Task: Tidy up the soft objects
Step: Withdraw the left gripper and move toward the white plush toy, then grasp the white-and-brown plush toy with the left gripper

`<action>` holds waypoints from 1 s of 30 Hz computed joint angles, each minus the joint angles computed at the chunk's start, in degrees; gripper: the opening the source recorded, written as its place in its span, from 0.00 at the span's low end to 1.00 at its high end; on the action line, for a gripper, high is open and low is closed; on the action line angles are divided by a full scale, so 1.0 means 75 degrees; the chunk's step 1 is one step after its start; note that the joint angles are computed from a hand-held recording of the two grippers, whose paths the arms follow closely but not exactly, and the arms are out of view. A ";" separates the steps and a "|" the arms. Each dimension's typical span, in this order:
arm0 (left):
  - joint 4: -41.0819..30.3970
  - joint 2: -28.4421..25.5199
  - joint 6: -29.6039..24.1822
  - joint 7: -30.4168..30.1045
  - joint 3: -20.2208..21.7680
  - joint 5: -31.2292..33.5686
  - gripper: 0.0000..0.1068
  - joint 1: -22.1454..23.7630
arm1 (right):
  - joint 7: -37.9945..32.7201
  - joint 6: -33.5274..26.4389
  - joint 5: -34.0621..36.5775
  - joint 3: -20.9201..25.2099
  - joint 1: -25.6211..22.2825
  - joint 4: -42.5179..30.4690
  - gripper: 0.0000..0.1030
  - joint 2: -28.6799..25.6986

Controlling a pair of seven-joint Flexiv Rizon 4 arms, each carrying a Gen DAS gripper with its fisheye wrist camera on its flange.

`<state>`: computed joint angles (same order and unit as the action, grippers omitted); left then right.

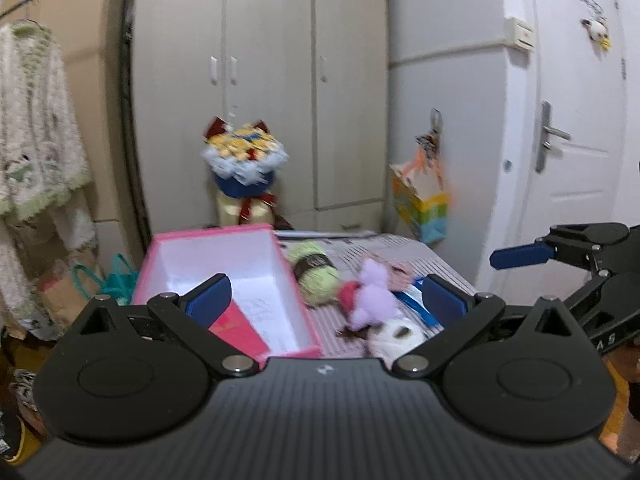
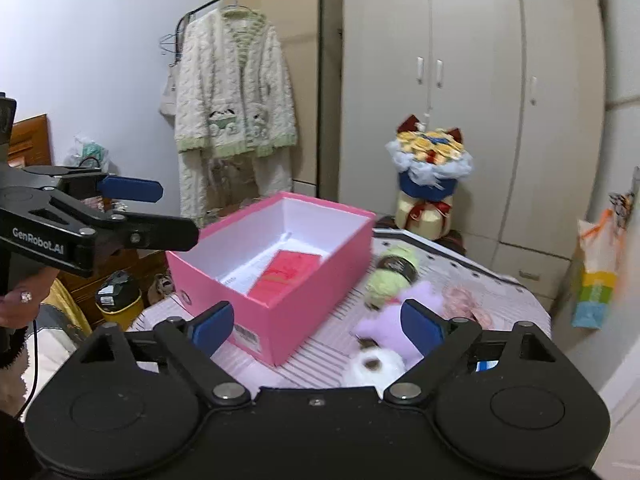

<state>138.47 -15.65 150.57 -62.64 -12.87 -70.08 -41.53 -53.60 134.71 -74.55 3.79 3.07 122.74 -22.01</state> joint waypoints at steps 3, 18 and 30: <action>-0.0008 -0.0071 -0.0439 -0.0199 0.0019 0.0558 0.96 0.0135 | -0.0274 -0.0008 0.0325 -0.0044 -0.0107 0.0240 0.91 -0.0015; -0.0795 -0.1256 -0.2463 -0.2063 0.0617 0.3134 0.93 0.0965 | -0.2631 0.0575 0.2180 0.0043 0.0066 0.0298 0.92 -0.1660; -0.1792 -0.2834 -0.2040 -0.3315 0.1097 0.4532 0.84 0.1249 | -0.2450 0.0278 0.2574 0.0669 0.0271 -0.1077 0.90 -0.3290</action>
